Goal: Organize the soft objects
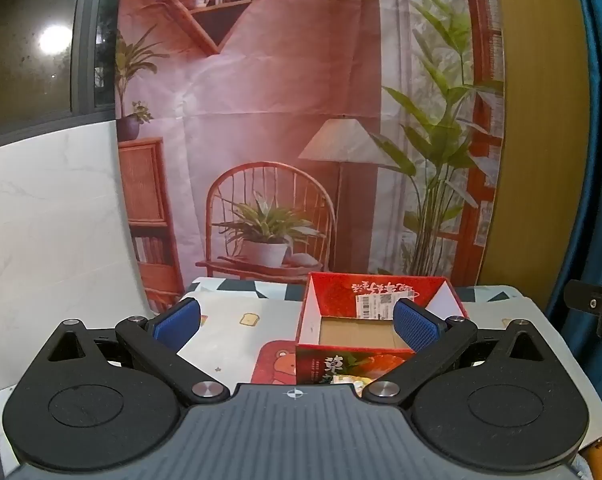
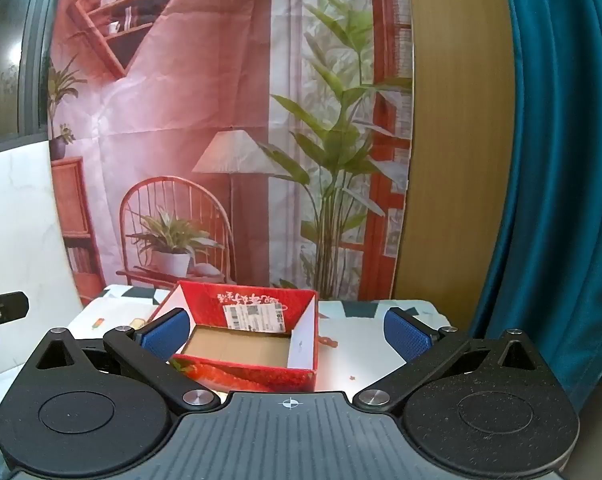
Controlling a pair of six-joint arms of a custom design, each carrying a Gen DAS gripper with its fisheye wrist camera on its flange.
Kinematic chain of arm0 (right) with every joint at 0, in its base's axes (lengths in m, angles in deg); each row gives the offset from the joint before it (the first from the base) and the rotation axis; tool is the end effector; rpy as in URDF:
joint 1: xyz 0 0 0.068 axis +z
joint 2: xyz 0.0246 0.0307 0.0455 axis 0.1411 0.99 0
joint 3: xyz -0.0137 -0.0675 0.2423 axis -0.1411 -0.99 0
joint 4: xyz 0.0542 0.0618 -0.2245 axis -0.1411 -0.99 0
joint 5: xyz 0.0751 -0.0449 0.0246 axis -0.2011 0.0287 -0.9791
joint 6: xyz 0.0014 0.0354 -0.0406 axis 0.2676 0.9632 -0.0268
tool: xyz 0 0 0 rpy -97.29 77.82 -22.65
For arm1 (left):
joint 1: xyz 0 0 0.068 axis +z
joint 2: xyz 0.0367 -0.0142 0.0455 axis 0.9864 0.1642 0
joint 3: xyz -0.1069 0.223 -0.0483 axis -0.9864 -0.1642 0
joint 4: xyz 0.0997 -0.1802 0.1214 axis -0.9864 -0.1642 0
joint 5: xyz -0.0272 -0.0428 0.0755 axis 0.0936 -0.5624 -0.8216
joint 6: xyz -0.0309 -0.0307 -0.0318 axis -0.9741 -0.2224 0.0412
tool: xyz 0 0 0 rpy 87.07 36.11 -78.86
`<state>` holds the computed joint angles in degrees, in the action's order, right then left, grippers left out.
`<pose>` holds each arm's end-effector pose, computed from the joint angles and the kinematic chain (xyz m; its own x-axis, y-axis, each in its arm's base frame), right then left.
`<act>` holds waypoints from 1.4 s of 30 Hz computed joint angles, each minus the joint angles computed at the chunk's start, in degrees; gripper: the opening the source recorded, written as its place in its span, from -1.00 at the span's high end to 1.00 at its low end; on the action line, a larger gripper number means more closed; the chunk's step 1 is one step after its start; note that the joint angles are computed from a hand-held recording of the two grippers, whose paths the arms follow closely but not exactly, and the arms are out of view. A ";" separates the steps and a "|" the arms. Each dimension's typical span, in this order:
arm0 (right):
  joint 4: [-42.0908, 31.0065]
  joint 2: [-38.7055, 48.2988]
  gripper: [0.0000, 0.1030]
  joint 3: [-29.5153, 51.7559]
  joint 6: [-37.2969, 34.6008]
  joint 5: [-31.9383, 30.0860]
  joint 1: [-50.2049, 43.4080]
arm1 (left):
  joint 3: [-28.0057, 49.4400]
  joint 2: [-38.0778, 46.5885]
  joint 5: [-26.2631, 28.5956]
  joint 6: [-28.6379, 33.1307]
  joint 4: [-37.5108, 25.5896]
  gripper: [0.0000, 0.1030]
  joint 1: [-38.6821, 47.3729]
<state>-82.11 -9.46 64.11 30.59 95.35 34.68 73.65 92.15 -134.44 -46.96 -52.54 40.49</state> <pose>0.2774 0.1299 0.2938 -0.3373 -0.0380 -0.9406 -0.2094 0.9772 0.0356 0.2330 -0.1611 0.3484 -0.3835 -0.0806 -0.9200 -0.2441 0.9696 0.0168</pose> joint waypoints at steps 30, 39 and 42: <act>-0.74 0.77 -0.99 0.60 -0.28 0.54 0.42 | 1.12 1.22 -0.94 -0.88 -2.09 -1.00 -0.56; -1.17 0.80 -0.99 0.96 -0.33 0.54 0.42 | 0.92 1.12 -0.98 -0.72 -1.88 -1.00 -0.55; -1.34 0.80 -0.99 1.06 -0.34 0.58 0.44 | 0.99 1.15 -0.95 -0.71 -1.86 -1.00 -0.49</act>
<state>-83.45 -8.66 65.18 30.26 95.93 35.13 74.64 93.30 -135.39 -47.67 -54.40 40.01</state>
